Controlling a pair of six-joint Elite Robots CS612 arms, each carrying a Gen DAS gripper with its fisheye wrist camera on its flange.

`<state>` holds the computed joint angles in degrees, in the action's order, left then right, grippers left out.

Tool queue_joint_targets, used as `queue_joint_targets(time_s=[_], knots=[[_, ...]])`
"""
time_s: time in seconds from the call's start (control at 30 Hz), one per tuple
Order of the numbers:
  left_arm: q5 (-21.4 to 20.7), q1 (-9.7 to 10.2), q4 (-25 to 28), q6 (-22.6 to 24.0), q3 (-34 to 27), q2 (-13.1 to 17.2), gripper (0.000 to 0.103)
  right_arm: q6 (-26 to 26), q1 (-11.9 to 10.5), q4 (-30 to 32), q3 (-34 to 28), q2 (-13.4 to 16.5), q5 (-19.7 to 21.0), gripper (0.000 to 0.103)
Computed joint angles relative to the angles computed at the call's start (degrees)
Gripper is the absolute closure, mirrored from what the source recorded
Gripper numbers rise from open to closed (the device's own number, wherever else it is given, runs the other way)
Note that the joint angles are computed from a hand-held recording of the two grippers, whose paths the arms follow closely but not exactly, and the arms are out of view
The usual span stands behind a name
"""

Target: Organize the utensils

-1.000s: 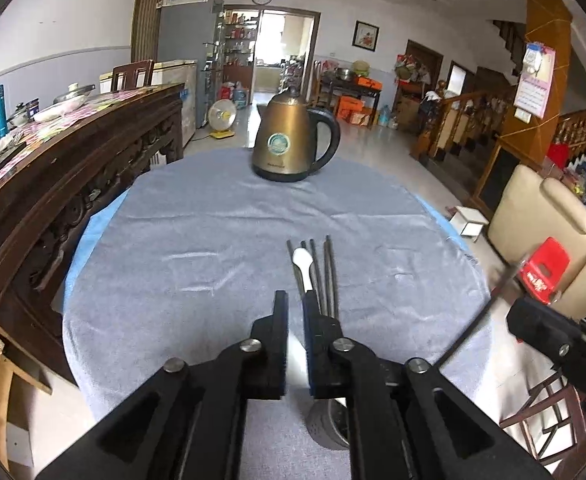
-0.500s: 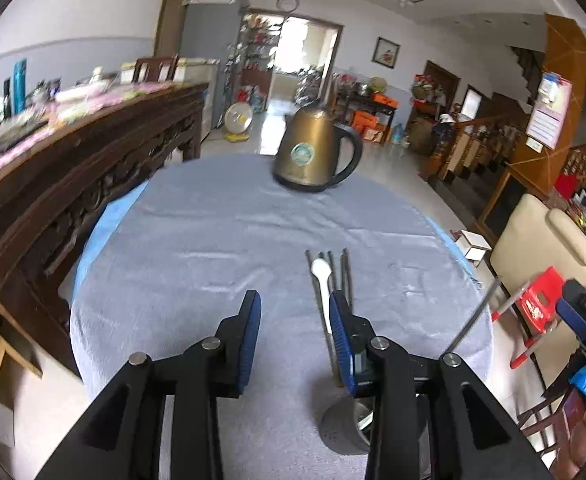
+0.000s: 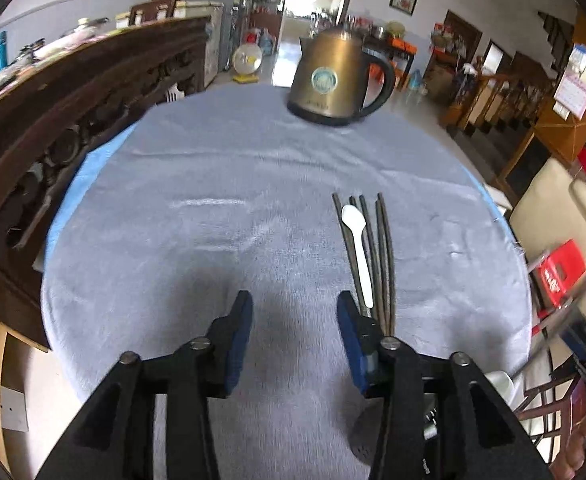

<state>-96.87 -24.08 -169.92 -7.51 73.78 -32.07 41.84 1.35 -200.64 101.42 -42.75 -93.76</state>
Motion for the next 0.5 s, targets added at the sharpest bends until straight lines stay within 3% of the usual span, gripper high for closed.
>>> queue_joint_targets(time_s=[0.5], knots=[[-0.45, -2.68, 23.8, 4.91, -27.25, 13.57, 0.052, 1.84, -3.21, 8.33, -5.2, 5.7, 6.43, 0.053]])
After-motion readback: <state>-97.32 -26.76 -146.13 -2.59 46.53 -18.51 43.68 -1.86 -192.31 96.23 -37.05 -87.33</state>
